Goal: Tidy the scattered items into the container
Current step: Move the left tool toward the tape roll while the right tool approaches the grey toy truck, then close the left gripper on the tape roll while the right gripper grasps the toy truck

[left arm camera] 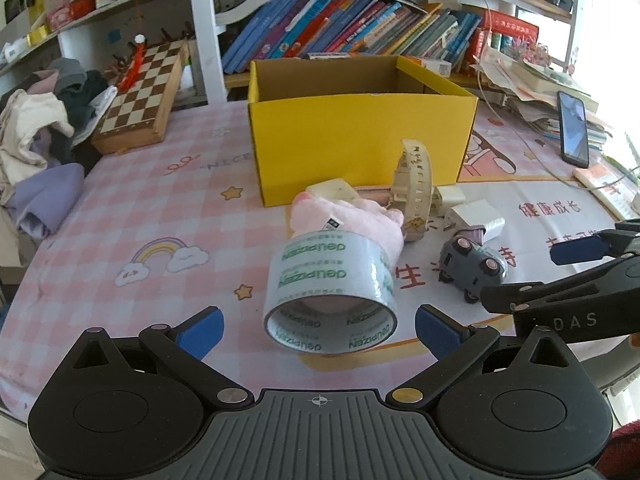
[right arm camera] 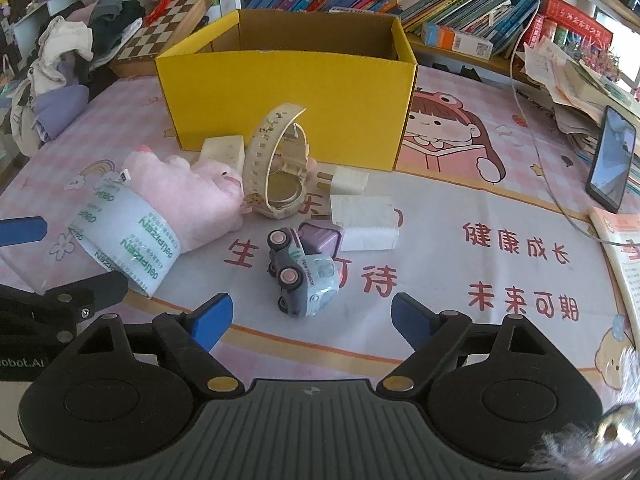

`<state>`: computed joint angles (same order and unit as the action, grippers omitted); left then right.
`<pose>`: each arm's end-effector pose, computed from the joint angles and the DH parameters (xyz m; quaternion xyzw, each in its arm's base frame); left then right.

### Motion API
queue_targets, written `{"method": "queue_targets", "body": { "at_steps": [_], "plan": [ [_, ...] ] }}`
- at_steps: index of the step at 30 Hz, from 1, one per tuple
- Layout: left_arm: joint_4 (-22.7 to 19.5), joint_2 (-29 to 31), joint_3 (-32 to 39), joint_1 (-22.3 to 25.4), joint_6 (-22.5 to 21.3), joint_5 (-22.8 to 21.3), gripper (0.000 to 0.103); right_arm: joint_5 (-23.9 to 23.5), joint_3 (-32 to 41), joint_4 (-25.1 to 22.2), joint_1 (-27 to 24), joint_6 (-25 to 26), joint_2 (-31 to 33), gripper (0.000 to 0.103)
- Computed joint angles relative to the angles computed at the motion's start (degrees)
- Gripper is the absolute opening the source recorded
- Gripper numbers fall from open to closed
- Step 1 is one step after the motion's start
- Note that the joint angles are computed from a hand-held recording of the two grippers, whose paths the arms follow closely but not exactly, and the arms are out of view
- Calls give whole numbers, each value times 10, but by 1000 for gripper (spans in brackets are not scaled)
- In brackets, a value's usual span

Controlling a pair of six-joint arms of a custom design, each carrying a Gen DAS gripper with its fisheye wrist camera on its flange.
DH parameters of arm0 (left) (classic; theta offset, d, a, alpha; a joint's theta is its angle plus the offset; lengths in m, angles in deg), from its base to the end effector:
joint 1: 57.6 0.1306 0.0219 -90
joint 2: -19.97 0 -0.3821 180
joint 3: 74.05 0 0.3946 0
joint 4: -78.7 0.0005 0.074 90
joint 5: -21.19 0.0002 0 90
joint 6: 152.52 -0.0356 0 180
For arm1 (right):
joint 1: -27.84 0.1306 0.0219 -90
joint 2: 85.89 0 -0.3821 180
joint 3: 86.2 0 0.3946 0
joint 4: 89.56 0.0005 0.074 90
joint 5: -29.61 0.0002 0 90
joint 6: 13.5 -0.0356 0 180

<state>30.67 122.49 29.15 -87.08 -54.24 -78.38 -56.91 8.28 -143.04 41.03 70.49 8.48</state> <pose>0.5015 -0.2773 0.4279 0.1409 0.9180 -0.0437 0.3680 0.4979 0.1140 0.4243 -0.0499 0.9476 0.0240 0.3145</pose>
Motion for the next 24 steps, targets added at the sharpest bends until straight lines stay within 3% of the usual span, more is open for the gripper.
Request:
{"method": "queue_targets", "body": {
  "at_steps": [18, 24],
  "plan": [
    [-26, 45, 43, 5, 16, 1, 102, -47, 59, -20, -19, 35, 66, 80],
    [-37, 59, 56, 8, 22, 6, 96, -49, 73, -23, -18, 55, 83, 73]
  ]
}}
